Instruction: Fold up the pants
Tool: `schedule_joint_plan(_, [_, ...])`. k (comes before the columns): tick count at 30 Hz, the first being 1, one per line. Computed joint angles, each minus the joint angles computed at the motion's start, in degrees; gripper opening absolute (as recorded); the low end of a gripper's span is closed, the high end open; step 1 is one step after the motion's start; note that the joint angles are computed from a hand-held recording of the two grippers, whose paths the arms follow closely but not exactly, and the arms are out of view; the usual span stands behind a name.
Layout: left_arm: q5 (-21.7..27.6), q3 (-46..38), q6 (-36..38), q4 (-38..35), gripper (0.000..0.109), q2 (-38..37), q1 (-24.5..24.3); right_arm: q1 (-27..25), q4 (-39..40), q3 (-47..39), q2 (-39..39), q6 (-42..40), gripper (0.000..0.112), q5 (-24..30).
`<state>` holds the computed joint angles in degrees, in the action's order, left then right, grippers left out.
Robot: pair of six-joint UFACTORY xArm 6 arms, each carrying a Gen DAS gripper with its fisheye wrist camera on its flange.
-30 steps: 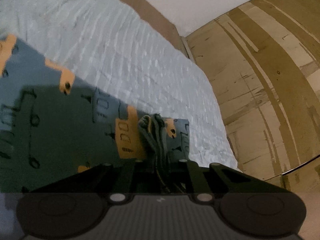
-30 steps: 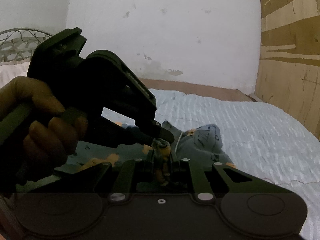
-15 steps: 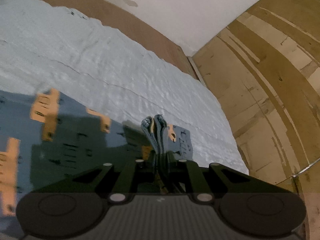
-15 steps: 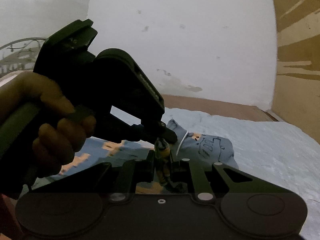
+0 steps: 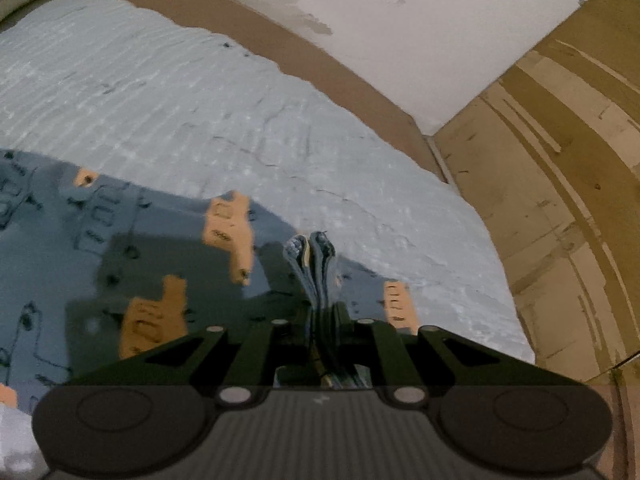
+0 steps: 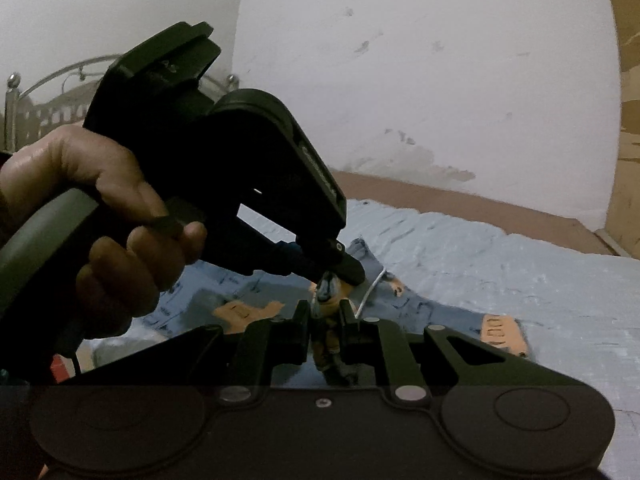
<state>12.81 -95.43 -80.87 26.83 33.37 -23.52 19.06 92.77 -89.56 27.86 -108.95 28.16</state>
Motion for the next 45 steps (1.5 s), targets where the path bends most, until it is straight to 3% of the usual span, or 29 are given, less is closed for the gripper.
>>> schedule_joint_plan(5, [-2.59,4.19,-1.59,0.88,0.01,-0.93,0.91,0.61,-4.83,-1.29,1.63,3.46,0.015,-0.25])
schedule_joint_plan(13, [-5.62,7.69,0.96,-4.11,0.01,-0.61,1.59,1.01,-9.49,-0.93,2.16,6.52,0.015,-0.28])
schedule_joint_plan(23, [-4.17,6.79,1.76,-4.39,0.011,-0.17,1.33,1.29,-10.37,-3.09,4.35,7.67,0.019,0.11])
schedule_joint_plan(31, [-0.65,5.25,4.17,-5.19,0.015,-0.31,0.87,1.14,-10.11,-3.98,5.41,7.99,0.038,0.17])
schedule_joint_plan(34, [0.57,5.22,4.04,-4.64,0.018,-0.72,0.9,0.86,-8.84,-3.58,5.14,7.31,0.059,0.24])
schedule_joint_plan(37, [1.48,5.47,2.79,-2.96,0.038,-1.41,1.03,0.29,-7.12,-3.23,4.85,6.36,0.074,0.75])
schedule_joint_plan(42, [6.1,4.04,-6.88,9.3,0.094,-2.34,1.09,-0.72,-0.29,-2.26,3.86,1.89,0.1,-0.1])
schedule_joint_plan(45, [10.97,1.32,-10.0,15.2,0.099,-1.53,0.45,-0.81,7.42,-3.0,3.88,-4.35,0.102,-3.55])
